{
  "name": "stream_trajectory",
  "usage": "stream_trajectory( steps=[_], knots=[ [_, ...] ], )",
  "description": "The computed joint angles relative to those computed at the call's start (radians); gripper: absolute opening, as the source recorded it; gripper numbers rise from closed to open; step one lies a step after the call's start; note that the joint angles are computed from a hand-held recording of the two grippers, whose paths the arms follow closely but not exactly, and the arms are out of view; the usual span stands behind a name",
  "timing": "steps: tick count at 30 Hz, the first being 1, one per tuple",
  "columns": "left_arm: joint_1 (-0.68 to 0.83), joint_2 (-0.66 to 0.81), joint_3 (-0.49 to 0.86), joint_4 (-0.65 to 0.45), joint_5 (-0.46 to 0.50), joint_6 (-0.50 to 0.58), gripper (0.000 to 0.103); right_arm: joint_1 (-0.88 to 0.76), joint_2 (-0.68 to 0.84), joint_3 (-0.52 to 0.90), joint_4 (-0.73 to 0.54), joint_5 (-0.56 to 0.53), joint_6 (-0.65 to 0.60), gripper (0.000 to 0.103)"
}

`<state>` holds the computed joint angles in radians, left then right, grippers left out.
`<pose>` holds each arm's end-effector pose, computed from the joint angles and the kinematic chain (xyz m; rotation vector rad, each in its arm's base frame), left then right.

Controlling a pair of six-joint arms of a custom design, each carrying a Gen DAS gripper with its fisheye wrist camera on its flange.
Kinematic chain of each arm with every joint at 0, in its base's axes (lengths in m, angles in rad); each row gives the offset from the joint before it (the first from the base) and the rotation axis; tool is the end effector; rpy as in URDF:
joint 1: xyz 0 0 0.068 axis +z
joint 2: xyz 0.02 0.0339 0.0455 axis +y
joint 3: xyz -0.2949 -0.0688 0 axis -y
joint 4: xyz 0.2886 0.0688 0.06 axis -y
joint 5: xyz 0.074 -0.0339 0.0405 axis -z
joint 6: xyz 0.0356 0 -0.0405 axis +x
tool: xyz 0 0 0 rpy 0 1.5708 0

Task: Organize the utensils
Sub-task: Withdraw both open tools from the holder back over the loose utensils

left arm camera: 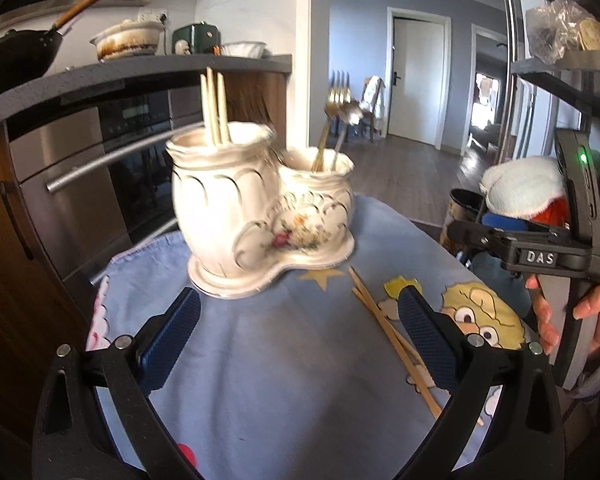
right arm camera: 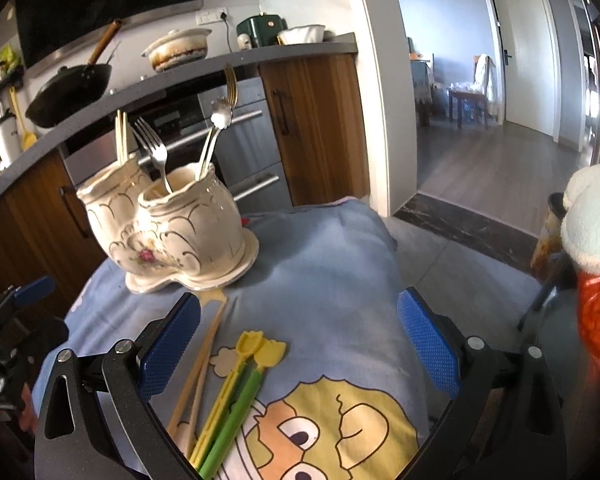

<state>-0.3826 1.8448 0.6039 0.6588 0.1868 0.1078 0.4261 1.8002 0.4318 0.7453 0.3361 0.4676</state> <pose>0.3140 -0.1335 0.0839 0.6303 2.0694 -0.3600 0.2700 0.1097 0.0672 0.2316 2.1455 0.1475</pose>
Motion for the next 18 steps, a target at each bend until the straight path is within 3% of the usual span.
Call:
stream_trajectory(
  steps=[14, 18],
  knots=[
    [-0.12, 0.126, 0.093, -0.159, -0.034, 0.03, 0.096, -0.045, 0.04, 0.073, -0.17, -0.048, 0.011, 0.097],
    [-0.141, 0.148, 0.11, -0.187, -0.041, 0.035, 0.085, -0.063, 0.053, 0.084, -0.187, -0.084, -0.01, 0.093]
  ],
)
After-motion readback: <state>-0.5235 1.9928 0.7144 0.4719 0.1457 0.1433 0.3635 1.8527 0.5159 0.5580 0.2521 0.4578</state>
